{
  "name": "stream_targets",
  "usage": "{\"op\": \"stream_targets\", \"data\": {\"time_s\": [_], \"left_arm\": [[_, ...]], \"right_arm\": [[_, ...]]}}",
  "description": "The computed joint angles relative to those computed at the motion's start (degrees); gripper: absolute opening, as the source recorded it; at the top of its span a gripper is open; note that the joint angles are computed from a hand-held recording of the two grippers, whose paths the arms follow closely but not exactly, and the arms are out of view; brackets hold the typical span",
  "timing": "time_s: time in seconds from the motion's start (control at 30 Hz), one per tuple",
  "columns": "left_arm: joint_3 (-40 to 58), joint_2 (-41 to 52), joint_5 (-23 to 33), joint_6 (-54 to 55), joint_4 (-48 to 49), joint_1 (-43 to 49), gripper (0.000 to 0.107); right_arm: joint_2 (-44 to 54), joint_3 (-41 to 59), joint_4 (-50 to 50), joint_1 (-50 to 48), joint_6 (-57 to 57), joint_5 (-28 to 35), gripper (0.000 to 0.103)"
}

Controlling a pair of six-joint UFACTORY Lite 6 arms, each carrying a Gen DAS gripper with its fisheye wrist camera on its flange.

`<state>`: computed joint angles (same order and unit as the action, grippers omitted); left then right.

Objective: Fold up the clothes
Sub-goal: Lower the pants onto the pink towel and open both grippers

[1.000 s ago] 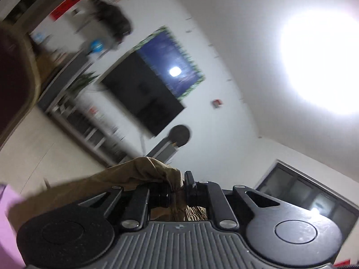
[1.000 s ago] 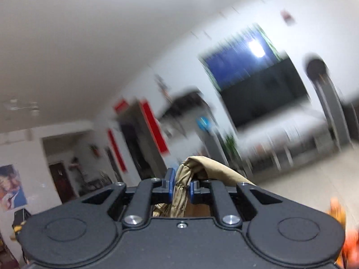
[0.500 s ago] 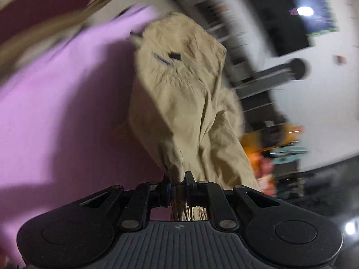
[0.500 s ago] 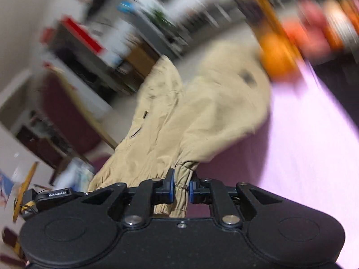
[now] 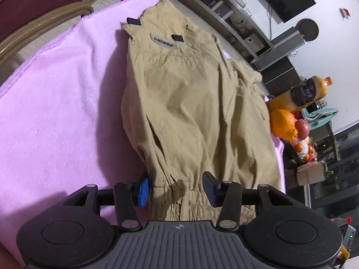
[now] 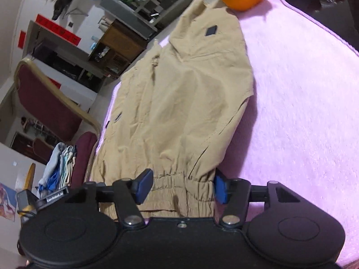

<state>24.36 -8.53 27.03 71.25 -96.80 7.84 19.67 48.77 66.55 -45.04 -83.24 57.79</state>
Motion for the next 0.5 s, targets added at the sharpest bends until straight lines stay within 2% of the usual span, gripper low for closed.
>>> {"op": "stream_targets", "data": {"time_s": [0.07, 0.1, 0.13, 0.23, 0.4, 0.5], "left_arm": [[1.1, 4.1, -0.8, 4.3, -6.3, -1.7, 0.039], [2.0, 6.6, -0.9, 6.3, -9.1, -2.6, 0.025], [2.3, 6.8, -1.0, 6.0, -9.5, -2.7, 0.010], [3.0, 3.6, -1.2, -2.2, -3.1, -2.0, 0.009], [0.8, -15.7, 3.3, -24.3, 15.9, 3.0, 0.009], [-2.2, -27.1, 4.1, -37.9, 29.1, 2.1, 0.009]], "right_arm": [[1.8, 0.5, 2.1, 0.9, -0.5, -2.1, 0.054], [2.4, 0.6, 2.8, 1.2, -0.7, -3.0, 0.039], [2.5, 0.4, 3.2, 1.5, -1.0, -3.8, 0.011], [-2.2, -1.9, 4.1, 1.8, -2.5, -4.6, 0.011], [-14.1, -3.0, 1.4, -1.4, 3.6, 1.2, 0.011], [-19.7, -2.3, -2.8, -4.9, 7.9, 6.4, 0.011]]}}
